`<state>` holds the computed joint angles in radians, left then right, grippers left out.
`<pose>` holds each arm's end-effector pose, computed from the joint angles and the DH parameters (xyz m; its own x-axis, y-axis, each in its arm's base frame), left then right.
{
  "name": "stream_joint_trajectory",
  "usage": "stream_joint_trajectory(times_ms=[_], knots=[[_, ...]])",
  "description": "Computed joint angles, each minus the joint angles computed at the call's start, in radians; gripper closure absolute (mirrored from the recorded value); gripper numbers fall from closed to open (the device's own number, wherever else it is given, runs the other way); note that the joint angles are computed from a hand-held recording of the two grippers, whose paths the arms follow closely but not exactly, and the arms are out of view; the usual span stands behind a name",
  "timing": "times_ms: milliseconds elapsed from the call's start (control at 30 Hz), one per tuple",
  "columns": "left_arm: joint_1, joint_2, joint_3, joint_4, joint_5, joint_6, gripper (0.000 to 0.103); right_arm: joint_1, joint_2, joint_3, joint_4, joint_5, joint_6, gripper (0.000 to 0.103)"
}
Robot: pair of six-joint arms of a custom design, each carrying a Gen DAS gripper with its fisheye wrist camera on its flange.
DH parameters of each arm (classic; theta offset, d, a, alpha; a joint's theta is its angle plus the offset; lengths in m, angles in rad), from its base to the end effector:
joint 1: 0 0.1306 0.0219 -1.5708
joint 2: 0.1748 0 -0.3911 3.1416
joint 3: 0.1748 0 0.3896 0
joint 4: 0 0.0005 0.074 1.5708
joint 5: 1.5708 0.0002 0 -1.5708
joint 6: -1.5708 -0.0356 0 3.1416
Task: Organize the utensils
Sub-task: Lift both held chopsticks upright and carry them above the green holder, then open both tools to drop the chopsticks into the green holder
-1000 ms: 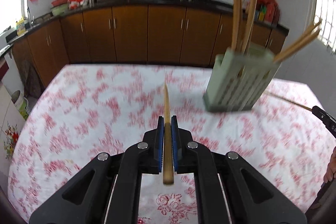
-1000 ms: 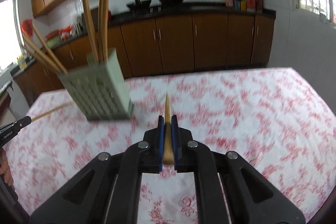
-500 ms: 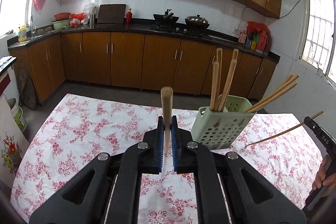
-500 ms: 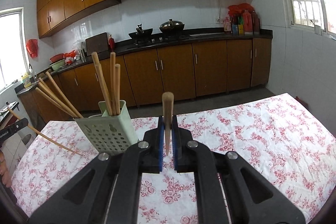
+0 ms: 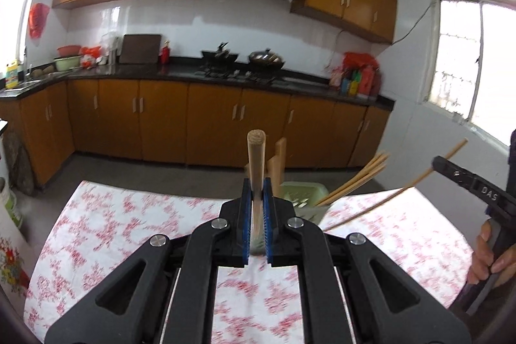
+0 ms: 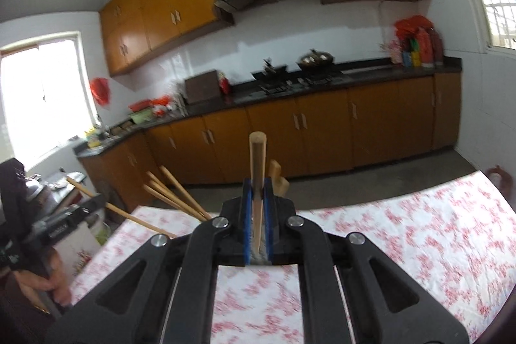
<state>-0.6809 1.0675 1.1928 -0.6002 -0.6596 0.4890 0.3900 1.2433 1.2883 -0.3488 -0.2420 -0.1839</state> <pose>0.3032 -0.2182 0.5026 -0.3484 -0.1955 -0.9167 -0.1016 0.9801 -0.1704 0.4179 0.1805 0.5020 -0.3782 0.0365 -0.9250 -0.5202 0.8182 0.2450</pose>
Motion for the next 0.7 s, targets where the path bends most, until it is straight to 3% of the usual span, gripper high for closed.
stream_joint_trajectory(times_ms=[200,333,467,700], knots=[[-0.027,0.031,0.060,0.082,-0.015,-0.079,0.096,0.021,0.012,0.050,0.041,0.012,-0.007,0.095],[-0.019,0.077,0.096,0.155,-0.036,-0.131,0.096,0.051,0.039,0.072,0.066,0.087,0.023,0.095],[0.006,0.120,0.112,0.183,-0.036,-0.120,0.096,0.072,0.087,0.100,0.070,0.141,0.051,0.095],[0.053,0.172,0.107,0.173,-0.017,-0.059,0.096,0.079,0.174,0.158,0.019,0.134,0.035,0.095]])
